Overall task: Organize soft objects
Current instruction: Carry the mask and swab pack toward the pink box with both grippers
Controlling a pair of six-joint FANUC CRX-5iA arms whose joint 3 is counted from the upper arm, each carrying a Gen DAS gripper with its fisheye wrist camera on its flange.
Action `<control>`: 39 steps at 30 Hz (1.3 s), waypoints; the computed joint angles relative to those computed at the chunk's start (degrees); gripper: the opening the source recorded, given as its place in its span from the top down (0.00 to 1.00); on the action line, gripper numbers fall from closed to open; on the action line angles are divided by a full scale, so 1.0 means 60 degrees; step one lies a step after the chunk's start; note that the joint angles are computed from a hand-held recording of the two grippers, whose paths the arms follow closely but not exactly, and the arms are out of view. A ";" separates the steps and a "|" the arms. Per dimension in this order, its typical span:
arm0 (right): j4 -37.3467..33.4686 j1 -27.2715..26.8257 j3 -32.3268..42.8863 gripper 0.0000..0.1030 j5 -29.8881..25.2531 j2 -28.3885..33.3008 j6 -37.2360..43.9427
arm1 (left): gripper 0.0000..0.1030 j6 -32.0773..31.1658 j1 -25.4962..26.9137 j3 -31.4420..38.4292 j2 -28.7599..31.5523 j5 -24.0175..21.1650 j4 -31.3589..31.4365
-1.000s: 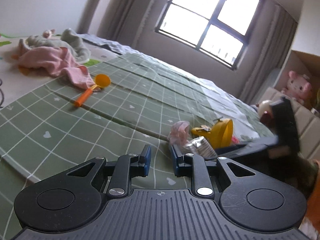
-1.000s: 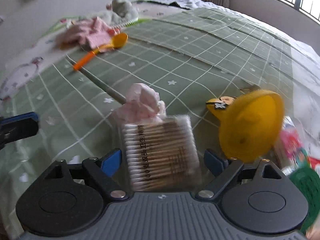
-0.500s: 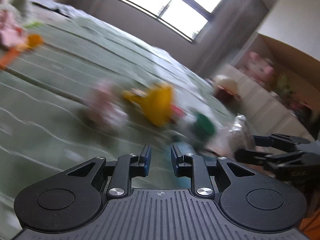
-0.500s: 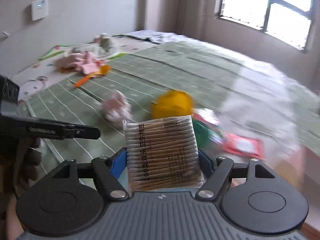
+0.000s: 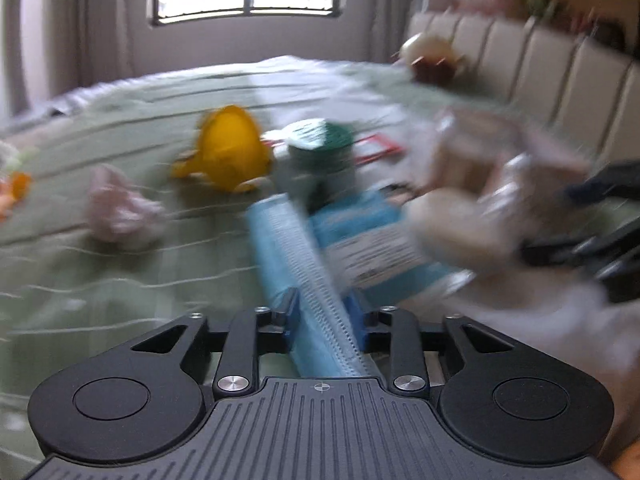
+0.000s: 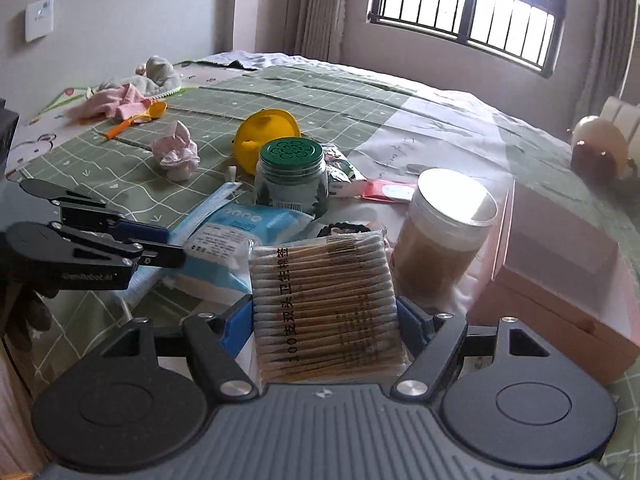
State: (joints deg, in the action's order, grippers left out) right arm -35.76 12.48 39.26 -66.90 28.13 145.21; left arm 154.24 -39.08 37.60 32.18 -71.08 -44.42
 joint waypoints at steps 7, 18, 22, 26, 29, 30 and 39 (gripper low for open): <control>-0.0086 0.0000 -0.0533 0.28 0.0360 -0.0233 0.0122 | 0.66 0.0662 0.0094 -0.0102 -0.0259 -0.1103 -0.0169; -0.0113 -0.0128 -0.1111 0.28 0.0652 -0.0576 0.0796 | 0.71 0.0087 0.1062 -0.0440 -0.0147 0.0721 0.1038; 0.0022 -0.0163 -0.1070 0.28 0.0696 -0.0529 0.0706 | 0.86 0.0742 0.1013 -0.0858 -0.0459 0.1123 0.0729; -0.0131 -0.0360 -0.0930 0.28 0.0545 -0.0490 0.0841 | 0.88 0.1280 0.0532 -0.1120 -0.0832 0.1212 -0.0183; -0.0187 -0.0507 -0.0969 0.28 0.0625 -0.0554 0.0916 | 0.88 0.1272 0.0219 -0.1186 -0.1031 0.1299 -0.0534; -0.0188 -0.0550 -0.0967 0.28 0.0652 -0.0554 0.0898 | 0.88 0.1282 0.0146 -0.1180 -0.1067 0.1323 -0.0593; -0.0076 -0.1190 -0.0970 0.28 0.0571 -0.0660 0.1221 | 0.88 -0.0189 0.0126 -0.1133 -0.1164 0.4044 0.0920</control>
